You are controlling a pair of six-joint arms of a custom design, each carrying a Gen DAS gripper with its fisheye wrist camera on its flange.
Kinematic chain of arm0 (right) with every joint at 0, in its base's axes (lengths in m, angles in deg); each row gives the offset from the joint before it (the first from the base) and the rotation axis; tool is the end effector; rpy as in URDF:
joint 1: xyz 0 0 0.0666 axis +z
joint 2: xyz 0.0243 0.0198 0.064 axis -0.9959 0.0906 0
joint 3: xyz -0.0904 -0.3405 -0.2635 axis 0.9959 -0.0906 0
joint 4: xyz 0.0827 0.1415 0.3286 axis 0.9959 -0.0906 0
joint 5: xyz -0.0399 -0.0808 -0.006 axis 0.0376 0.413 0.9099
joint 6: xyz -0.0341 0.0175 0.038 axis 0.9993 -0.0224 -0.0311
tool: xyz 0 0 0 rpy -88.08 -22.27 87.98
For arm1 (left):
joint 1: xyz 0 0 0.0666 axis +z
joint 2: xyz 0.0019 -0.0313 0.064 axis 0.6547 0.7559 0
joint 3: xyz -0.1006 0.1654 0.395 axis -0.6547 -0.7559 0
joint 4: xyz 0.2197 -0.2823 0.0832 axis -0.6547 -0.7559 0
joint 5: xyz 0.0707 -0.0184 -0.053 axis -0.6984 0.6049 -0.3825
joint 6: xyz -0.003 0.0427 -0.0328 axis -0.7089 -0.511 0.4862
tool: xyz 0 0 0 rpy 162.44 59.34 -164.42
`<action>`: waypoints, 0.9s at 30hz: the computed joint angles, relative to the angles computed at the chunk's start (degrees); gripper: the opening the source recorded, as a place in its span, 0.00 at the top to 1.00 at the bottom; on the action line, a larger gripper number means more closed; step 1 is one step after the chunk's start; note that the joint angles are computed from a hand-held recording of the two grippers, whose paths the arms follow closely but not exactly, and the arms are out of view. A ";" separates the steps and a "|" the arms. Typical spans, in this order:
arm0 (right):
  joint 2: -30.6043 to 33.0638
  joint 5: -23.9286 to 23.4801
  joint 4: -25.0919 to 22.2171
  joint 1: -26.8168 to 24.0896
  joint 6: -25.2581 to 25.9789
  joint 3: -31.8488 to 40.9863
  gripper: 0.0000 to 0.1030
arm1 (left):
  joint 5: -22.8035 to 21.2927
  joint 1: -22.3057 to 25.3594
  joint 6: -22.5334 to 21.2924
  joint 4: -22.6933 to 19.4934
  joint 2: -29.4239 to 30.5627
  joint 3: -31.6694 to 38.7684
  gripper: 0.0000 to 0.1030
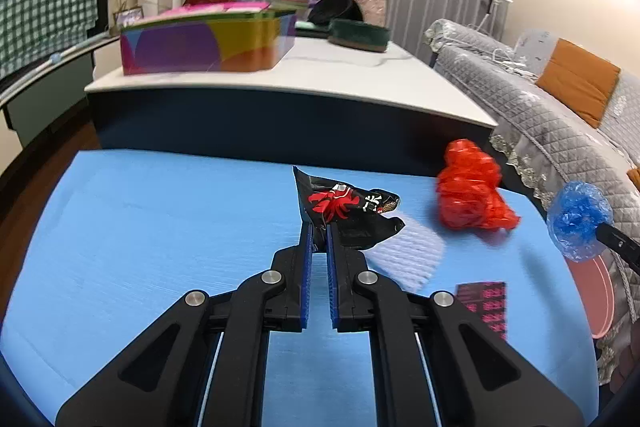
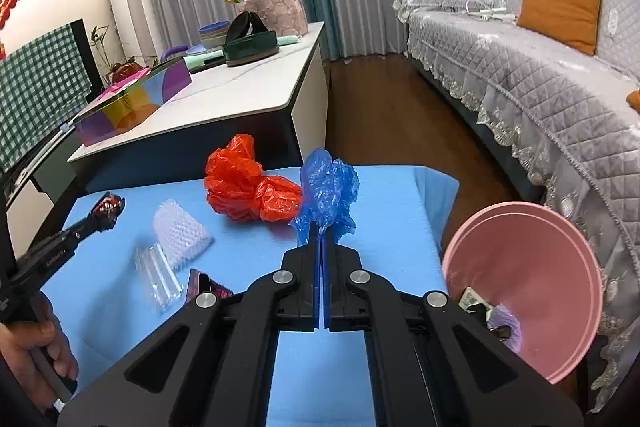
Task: Collect trash
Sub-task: 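Grasp the black-and-red snack wrapper with the left tool while the right tool grasps the blue plastic bag, then carry the snack wrapper and blue bag in both tools over the pink bin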
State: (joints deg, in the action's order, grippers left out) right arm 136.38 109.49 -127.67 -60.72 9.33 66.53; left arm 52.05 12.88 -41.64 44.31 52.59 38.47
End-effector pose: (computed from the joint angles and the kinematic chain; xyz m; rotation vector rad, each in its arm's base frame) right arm 0.4901 0.2029 0.4633 0.3983 2.1952 0.0704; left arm 0.5941 -0.3122 0.4455 0.2466 2.2171 -0.2668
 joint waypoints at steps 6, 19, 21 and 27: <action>-2.32 3.36 -0.83 1.89 0.73 -0.79 0.99 | 0.49 -1.18 -1.16 2.32 -3.30 -3.59 0.93; -6.76 8.37 -2.55 5.64 0.95 -2.33 0.99 | 1.41 -3.27 -2.22 5.45 -8.27 -9.66 0.93; -7.34 9.38 -2.95 6.50 0.92 -2.61 0.99 | 1.60 -3.48 -2.21 5.69 -8.73 -10.21 0.93; -8.73 11.47 -3.38 7.88 1.13 -3.20 0.99 | 2.00 -4.18 -2.51 6.15 -9.29 -10.98 0.93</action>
State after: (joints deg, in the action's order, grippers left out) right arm 127.66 120.96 -131.06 -52.85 10.46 63.33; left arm 54.04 8.70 -44.15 50.46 43.30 27.50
